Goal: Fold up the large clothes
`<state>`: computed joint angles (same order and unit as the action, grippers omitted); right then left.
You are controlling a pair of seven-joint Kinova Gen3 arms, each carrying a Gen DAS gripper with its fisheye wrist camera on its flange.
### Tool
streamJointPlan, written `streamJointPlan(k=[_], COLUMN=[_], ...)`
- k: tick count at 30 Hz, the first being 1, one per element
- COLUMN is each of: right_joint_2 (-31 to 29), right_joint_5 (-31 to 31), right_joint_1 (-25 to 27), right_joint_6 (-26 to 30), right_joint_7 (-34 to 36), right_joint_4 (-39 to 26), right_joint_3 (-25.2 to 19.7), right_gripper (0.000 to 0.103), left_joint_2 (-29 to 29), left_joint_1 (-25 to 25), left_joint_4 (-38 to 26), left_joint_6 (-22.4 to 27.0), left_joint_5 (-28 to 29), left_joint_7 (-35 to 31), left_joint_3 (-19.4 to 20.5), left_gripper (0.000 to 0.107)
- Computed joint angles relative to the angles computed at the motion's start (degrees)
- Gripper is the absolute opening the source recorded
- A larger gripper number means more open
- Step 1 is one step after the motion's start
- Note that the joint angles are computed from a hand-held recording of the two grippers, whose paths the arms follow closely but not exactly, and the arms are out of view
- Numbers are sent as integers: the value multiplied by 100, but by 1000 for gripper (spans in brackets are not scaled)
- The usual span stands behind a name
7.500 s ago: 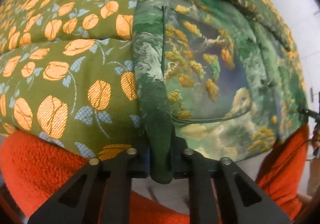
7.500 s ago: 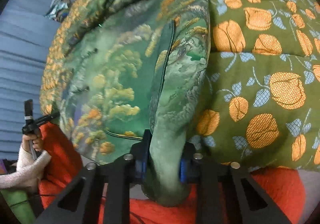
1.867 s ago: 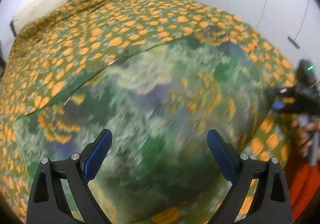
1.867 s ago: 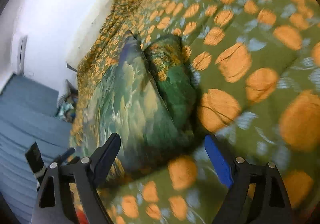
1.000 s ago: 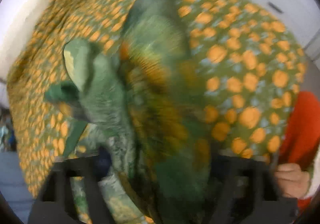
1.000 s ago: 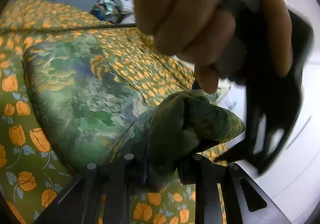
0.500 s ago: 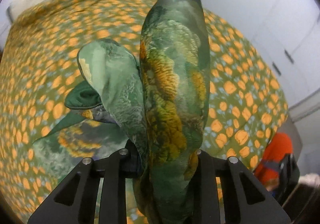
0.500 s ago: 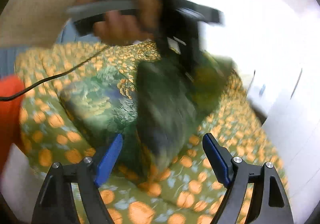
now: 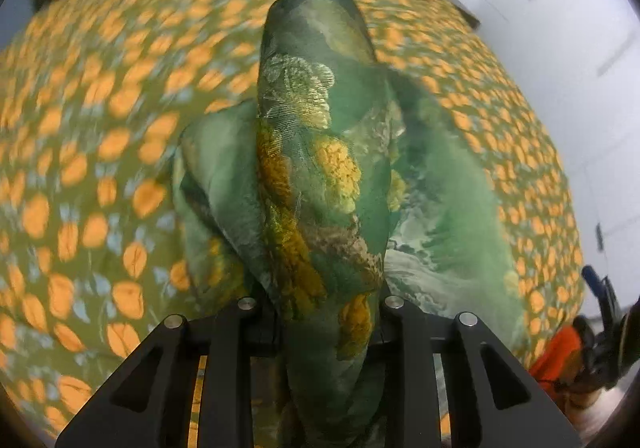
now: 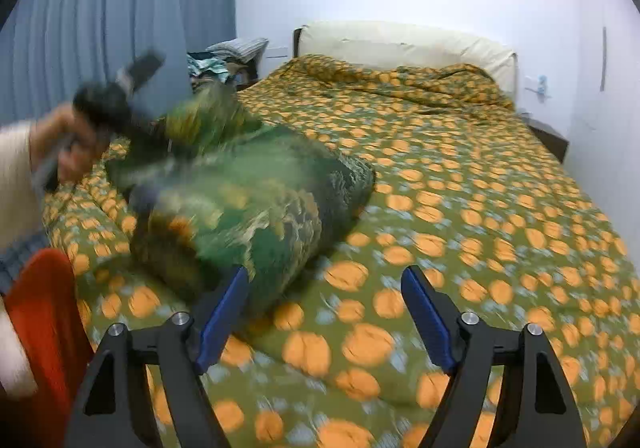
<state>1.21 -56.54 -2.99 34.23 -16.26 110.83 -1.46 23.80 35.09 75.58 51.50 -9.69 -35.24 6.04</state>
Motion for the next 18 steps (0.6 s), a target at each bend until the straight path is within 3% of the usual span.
streamJointPlan(k=[5,9,12,15,18], right_joint_2=[849,1615,2136,2249,2336], right_joint_5=[920,1474,2161,2392,2643], right_joint_1=[-599,-502,-867,-1222,-1080], right_joint_6=[300,864,830,185,-170], right_joint_7=[-1142,-1579,-2142,-2606,-2770], right_joint_4=[-1114,-1914,-2163,-1884,-1702], right_joint_3=[-234,-953,-1017,-791,-1042], right_gripper=[74,73,74,77,79], left_joint_2=[-154,-187,-235,-133,-70], left_joint_1=[-135,-314,-1110,-1906,-2090], left_joint_4=[932,1352,1894,2355,2681], left_joint_6=[-1112,-1785,-2484,-3183,-3866], left_joint_5=[154,588,1287,1987,2658], left_joint_7=[309,-120,-578,-1075,-1772], left_joint_3=[-32,-27,552,1259,1468], left_gripper=[30,36,43,48,54])
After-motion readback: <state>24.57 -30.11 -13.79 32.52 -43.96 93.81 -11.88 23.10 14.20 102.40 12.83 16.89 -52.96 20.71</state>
